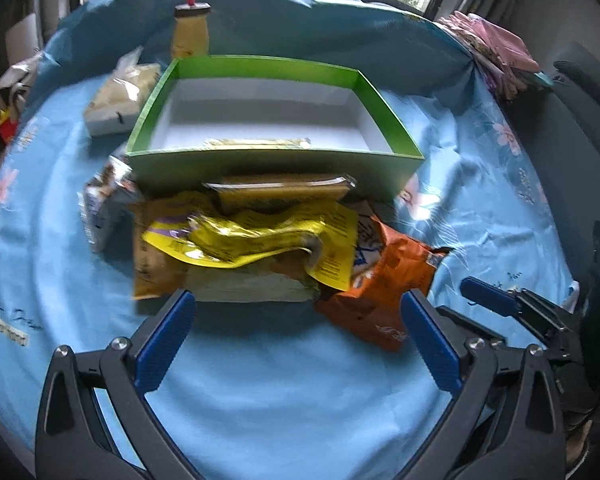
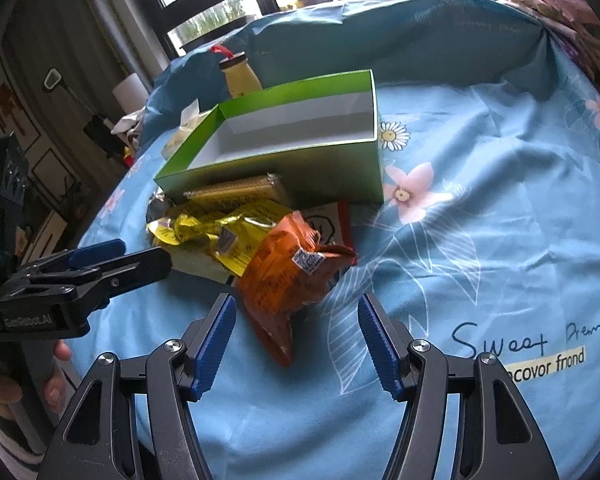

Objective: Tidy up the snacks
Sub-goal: 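Withdraw the right tool and move it toward the orange chip bag, then grasp the orange chip bag with the right gripper and lift it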

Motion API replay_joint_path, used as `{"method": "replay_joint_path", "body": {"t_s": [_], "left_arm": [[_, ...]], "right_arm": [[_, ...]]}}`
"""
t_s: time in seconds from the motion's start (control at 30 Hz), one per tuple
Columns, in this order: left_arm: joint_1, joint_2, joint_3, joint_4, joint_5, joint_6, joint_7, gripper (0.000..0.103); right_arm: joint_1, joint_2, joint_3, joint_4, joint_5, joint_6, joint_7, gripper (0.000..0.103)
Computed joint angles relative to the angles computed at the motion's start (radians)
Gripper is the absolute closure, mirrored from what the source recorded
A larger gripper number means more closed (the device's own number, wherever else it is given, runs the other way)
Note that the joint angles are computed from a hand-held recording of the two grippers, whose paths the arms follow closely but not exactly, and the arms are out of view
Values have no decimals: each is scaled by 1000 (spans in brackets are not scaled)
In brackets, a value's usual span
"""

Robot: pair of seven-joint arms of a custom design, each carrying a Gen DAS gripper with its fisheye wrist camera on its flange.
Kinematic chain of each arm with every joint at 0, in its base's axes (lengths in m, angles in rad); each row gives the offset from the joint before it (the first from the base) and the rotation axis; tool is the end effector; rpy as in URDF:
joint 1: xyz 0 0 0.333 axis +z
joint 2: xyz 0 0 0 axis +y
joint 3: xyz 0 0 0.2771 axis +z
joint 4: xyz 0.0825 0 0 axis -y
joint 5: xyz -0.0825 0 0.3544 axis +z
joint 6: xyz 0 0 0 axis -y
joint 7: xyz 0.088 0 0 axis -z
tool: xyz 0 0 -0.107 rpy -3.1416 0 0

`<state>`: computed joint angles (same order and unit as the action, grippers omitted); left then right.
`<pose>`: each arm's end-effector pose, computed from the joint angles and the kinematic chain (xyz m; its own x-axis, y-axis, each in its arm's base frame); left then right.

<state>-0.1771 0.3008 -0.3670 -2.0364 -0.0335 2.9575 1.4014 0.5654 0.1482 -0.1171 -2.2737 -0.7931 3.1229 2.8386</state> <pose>0.5265 -0.3016 0.3620 -0.3487 -0.9090 0.2282 -0.8114 0.1710 -0.5588 0.4553 0.2879 0.3403 0.0688 -0.9596 -0.2728 -0.7994 0.1106 -0.5905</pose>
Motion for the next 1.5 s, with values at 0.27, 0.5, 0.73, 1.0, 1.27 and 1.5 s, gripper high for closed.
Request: {"method": "replay_joint_path", "body": {"t_s": [0.27, 0.5, 0.73, 1.0, 1.27, 1.5], "left_arm": [[86, 78, -129, 55, -142, -21, 161, 2], [161, 134, -239, 86, -258, -25, 335, 17], [143, 193, -237, 153, -282, -74, 400, 42], [149, 221, -253, 192, -330, -99, 462, 54], [151, 215, -257, 196, -395, -126, 518, 61], [156, 165, -273, 152, -471, -107, 579, 63]], "right_arm": [[8, 47, 4, 11, 114, 9, -113, 39], [-11, 82, 35, 1, 287, 60, -268, 39], [-101, 114, 141, -3, 421, 112, -399, 44], [-205, 141, 262, 4, 521, 148, -515, 54], [-223, 142, 295, -23, 608, 203, -601, 62], [-265, 119, 357, -60, 693, 249, -670, 66]]}}
